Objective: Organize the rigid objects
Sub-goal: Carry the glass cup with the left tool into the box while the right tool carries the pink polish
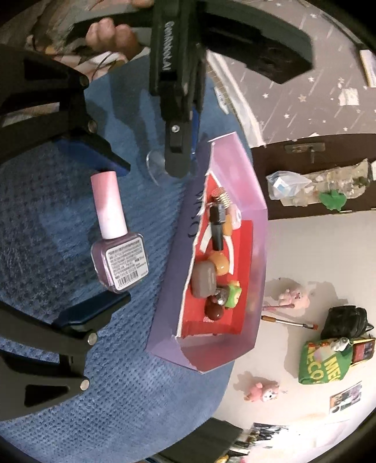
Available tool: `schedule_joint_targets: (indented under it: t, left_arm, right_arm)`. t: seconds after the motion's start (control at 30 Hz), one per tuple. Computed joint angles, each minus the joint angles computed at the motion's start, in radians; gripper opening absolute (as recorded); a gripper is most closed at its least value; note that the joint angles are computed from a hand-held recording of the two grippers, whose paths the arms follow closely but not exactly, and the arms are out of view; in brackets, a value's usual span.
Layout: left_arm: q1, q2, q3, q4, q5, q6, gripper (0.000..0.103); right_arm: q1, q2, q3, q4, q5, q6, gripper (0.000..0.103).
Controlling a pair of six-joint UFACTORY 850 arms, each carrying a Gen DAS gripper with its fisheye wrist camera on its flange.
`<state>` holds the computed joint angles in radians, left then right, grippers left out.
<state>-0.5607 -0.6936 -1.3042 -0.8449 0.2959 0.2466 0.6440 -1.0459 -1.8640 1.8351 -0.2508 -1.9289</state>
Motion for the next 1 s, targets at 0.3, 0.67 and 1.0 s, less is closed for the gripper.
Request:
schedule_joint_targets:
  t: [0.3, 0.67, 1.0]
  left_arm:
    - [0.005, 0.01, 0.011, 0.014, 0.018, -0.01, 0.038]
    - [0.019, 0.031, 0.004, -0.015, 0.036, 0.039, 0.038]
    - [0.058, 0.02, -0.037, -0.001, 0.007, 0.048, 0.038]
  right_arm:
    - [0.008, 0.009, -0.007, 0.004, -0.005, -0.006, 0.082]
    - [-0.004, 0.0, -0.078, -0.145, -0.051, 0.162, 0.082]
    - [-0.012, -0.099, -0.292, -0.549, -0.098, 0.593, 0.082]
